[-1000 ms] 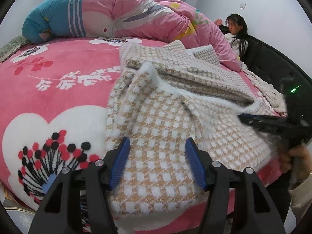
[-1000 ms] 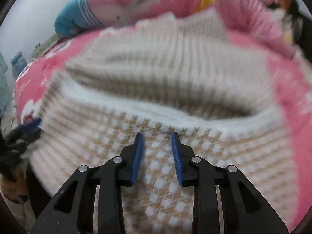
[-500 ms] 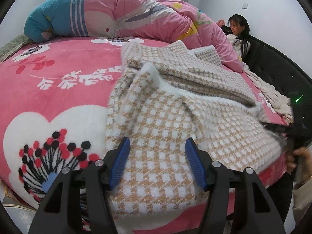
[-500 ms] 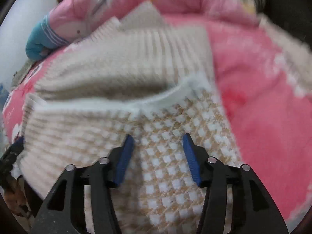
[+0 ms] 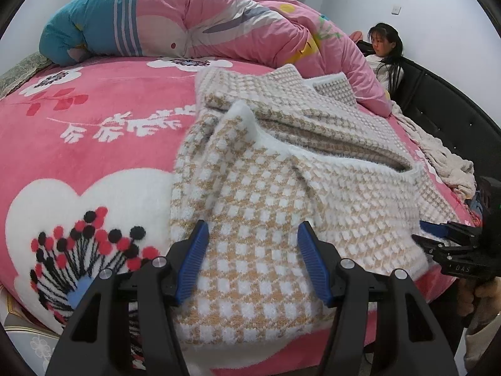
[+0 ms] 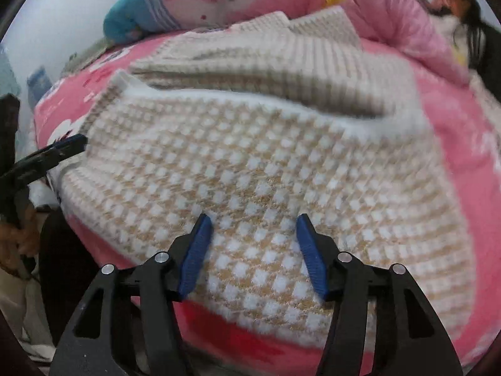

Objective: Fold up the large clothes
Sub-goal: 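Smooth the folded coat flat with both open tools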

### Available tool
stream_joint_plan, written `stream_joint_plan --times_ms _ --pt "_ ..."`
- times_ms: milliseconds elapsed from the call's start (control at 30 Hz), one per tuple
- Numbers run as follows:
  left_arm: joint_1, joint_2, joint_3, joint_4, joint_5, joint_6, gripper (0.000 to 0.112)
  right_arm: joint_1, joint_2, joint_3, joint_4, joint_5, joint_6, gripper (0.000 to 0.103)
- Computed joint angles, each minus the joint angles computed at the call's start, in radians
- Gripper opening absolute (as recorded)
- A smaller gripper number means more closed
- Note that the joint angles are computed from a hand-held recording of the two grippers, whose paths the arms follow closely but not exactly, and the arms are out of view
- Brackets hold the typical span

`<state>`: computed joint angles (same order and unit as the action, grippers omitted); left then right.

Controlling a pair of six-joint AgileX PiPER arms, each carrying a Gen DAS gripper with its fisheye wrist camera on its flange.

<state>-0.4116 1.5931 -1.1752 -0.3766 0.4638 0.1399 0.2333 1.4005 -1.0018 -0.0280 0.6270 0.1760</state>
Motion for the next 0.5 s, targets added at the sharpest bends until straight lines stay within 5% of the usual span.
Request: stream_joint_plan --times_ms 167,367,500 --pt "-0.073 -0.057 -0.021 0.272 0.006 -0.192 0.058 0.039 -0.109 -0.022 -0.051 0.064 0.020 0.058" --pt "-0.126 -0.096 -0.026 0.017 -0.009 0.080 0.062 0.141 -0.117 0.034 -0.167 0.081 0.152 0.068" --pt "-0.235 0.019 -0.111 0.201 0.065 -0.111 0.062 0.153 -0.095 0.066 -0.186 0.040 0.213 0.073"
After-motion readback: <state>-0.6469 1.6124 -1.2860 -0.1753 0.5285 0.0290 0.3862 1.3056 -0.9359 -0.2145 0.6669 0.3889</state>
